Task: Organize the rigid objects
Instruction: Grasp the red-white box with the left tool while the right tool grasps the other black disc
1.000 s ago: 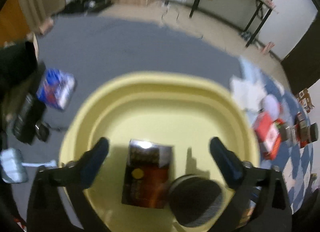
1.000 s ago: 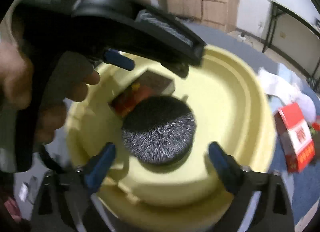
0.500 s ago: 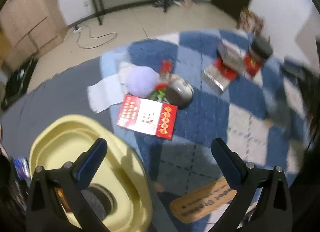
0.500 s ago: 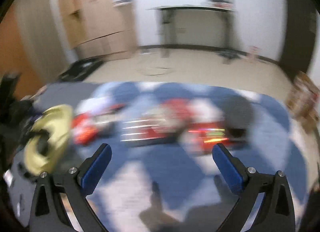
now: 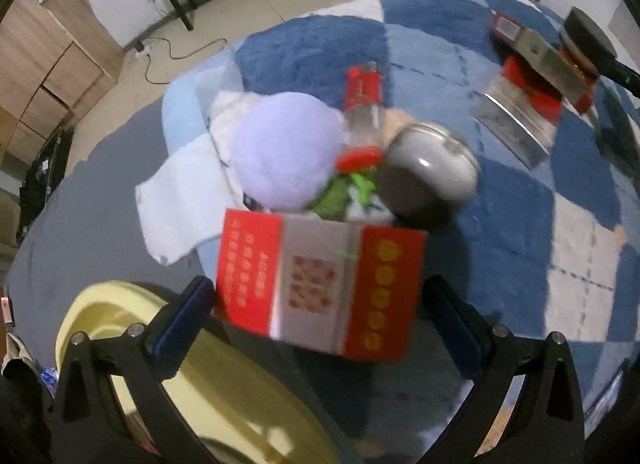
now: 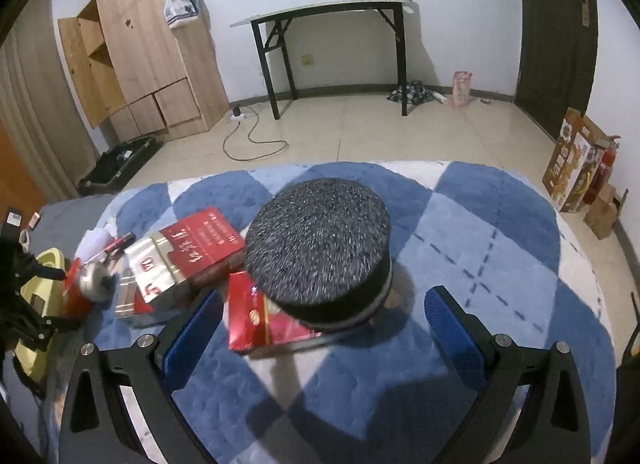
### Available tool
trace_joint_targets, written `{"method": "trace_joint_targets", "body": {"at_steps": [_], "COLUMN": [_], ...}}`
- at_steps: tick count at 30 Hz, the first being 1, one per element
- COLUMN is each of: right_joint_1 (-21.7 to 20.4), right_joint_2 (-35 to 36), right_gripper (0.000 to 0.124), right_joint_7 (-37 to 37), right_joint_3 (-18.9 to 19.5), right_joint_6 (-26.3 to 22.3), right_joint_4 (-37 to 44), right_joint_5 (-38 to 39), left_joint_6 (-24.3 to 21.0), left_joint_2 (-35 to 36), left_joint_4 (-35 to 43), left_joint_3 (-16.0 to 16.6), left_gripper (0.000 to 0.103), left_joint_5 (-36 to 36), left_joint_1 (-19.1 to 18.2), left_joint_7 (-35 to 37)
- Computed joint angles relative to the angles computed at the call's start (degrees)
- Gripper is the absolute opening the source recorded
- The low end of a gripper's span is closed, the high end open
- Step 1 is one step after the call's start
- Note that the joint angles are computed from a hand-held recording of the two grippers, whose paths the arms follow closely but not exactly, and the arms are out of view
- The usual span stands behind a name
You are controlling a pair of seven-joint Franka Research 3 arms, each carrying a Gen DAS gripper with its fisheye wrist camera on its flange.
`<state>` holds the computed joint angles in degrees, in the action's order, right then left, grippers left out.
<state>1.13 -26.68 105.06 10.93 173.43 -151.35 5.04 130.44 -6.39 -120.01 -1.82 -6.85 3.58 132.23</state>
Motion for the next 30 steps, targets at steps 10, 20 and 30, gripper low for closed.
{"method": "trace_joint_targets", "body": {"at_steps": [10, 20, 30], "right_joint_1": [-2.8, -1.2, 24.3], "right_joint_2": [2.2, -8.8, -4.6], "right_gripper": [0.069, 0.067, 0.067], "right_joint_7": [2.0, -1.3, -9.5], "right_joint_3": [1.3, 2.5, 0.7], "right_joint_6": [3.9, 6.4, 5.5], "right_joint_4": [-0.1, -5.0, 1.7], "right_joint_5": [-1.6, 1.0, 5.8], "left_joint_6": [0.5, -3.3, 0.0], "left_joint_2": [-2.2, -12.2, -6.1], "left_joint_4": [-2.7, -0.6, 4.2], "left_joint_3": [0.9, 6.1, 11.0], "left_gripper": [0.093, 0.093, 0.093], "left_joint_5": [-6.4, -7.0, -3.3], "left_joint_1": [0.5, 2.1, 11.1], "left_joint_7": [2.7, -3.4, -12.1]}}
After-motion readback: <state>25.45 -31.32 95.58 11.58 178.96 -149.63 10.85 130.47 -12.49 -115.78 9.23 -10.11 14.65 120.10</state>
